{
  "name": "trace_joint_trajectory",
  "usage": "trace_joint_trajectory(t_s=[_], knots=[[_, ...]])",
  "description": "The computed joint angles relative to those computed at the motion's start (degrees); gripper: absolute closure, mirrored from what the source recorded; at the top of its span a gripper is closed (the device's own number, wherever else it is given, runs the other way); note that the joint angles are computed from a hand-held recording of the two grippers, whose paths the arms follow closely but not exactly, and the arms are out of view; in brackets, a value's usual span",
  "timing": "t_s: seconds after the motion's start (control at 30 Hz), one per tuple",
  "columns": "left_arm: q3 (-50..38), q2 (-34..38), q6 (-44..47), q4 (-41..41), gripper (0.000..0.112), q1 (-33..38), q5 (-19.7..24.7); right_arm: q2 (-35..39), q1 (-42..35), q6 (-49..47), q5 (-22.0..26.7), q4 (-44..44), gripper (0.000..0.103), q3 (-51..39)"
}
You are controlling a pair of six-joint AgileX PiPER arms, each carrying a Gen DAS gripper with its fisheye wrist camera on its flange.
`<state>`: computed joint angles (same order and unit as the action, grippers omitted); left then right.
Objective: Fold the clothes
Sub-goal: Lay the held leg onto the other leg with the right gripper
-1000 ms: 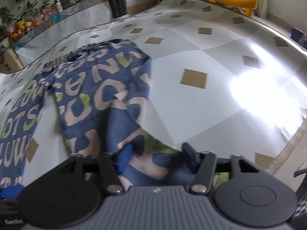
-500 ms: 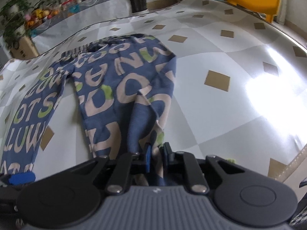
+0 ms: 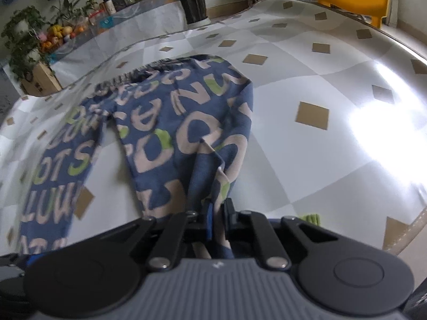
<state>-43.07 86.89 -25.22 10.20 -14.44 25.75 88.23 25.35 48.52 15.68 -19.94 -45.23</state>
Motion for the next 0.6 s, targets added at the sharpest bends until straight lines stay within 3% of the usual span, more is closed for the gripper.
trace_joint_trajectory(t_s=[0.1, 0.3, 0.6], knots=[[0.3, -1.1, -0.9, 0.9, 0.009, 0.0, 0.8, -1.4, 0.0, -6.8, -0.8, 6.6, 0.096, 0.1], [1.2, -3.6, -2.8, 2.9, 0.009, 0.4, 2.2, -3.7, 1.5, -2.9, 0.0, 4.2, 0.096, -0.5], [2.4, -7.0, -3.1, 2.8, 0.009, 2.1, 4.1, -5.6, 0.4, -22.4, -2.9, 26.9, 0.096, 0.4]])
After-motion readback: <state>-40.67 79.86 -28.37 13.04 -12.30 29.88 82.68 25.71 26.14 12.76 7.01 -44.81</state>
